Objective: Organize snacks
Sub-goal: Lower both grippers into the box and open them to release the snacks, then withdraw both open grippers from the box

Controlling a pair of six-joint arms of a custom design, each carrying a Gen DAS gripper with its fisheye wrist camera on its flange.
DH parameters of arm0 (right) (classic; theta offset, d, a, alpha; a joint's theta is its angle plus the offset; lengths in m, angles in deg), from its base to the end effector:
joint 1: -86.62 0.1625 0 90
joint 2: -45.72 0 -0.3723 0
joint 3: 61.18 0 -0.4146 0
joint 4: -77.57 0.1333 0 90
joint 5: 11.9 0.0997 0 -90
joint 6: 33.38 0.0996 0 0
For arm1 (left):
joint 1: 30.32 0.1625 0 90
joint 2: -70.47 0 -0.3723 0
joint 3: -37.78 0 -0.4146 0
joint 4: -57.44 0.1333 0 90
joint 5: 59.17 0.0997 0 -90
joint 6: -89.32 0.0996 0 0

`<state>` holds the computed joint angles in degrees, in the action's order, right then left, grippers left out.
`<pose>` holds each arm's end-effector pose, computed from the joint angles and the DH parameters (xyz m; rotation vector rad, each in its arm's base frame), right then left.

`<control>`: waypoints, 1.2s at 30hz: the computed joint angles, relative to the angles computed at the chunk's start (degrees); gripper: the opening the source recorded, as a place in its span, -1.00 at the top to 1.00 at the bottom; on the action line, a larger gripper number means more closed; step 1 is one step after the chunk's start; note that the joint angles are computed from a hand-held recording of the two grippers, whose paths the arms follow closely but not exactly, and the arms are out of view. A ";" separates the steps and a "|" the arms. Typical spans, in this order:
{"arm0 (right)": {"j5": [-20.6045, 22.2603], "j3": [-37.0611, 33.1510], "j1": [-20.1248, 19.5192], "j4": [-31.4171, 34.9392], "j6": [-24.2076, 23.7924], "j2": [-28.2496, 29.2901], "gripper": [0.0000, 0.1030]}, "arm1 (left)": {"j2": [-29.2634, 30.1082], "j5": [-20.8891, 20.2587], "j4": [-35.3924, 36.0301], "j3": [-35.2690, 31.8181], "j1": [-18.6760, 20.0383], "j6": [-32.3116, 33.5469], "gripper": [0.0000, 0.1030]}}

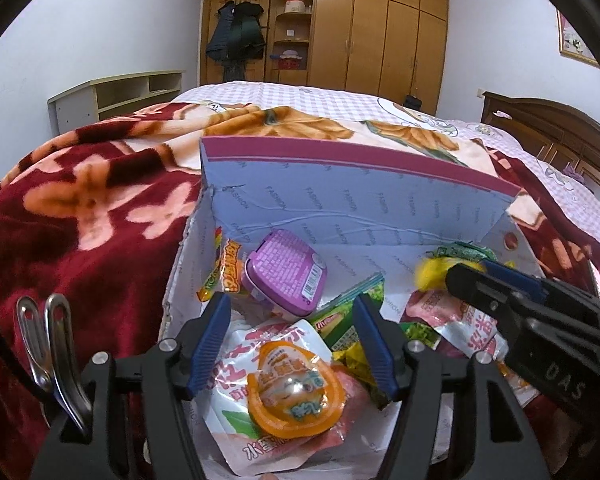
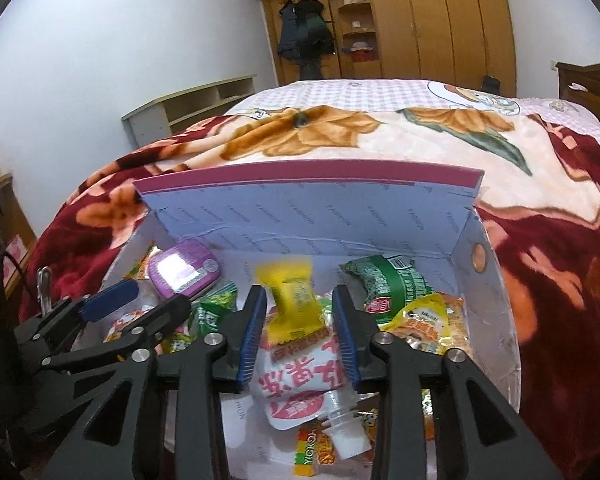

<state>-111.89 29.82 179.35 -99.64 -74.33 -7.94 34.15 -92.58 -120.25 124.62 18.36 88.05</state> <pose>0.1487 -0.6832 0.2239 0.8387 -2.3667 1.0304 -0.2839 -0.6507 0.0795 0.3787 2.2005 -1.1179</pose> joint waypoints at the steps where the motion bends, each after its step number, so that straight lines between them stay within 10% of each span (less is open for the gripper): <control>1: 0.38 0.42 0.01 -0.37 -0.40 -0.22 0.25 | -0.06 -0.08 0.11 0.03 0.02 -0.06 -0.30; 36: 7.37 21.20 -1.46 -11.68 2.69 -14.21 -0.03 | -9.47 3.37 3.73 15.82 -8.16 -12.54 -0.30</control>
<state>-104.52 51.03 177.89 -111.31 -71.64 -22.15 24.69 -89.21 -116.52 140.44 10.19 75.51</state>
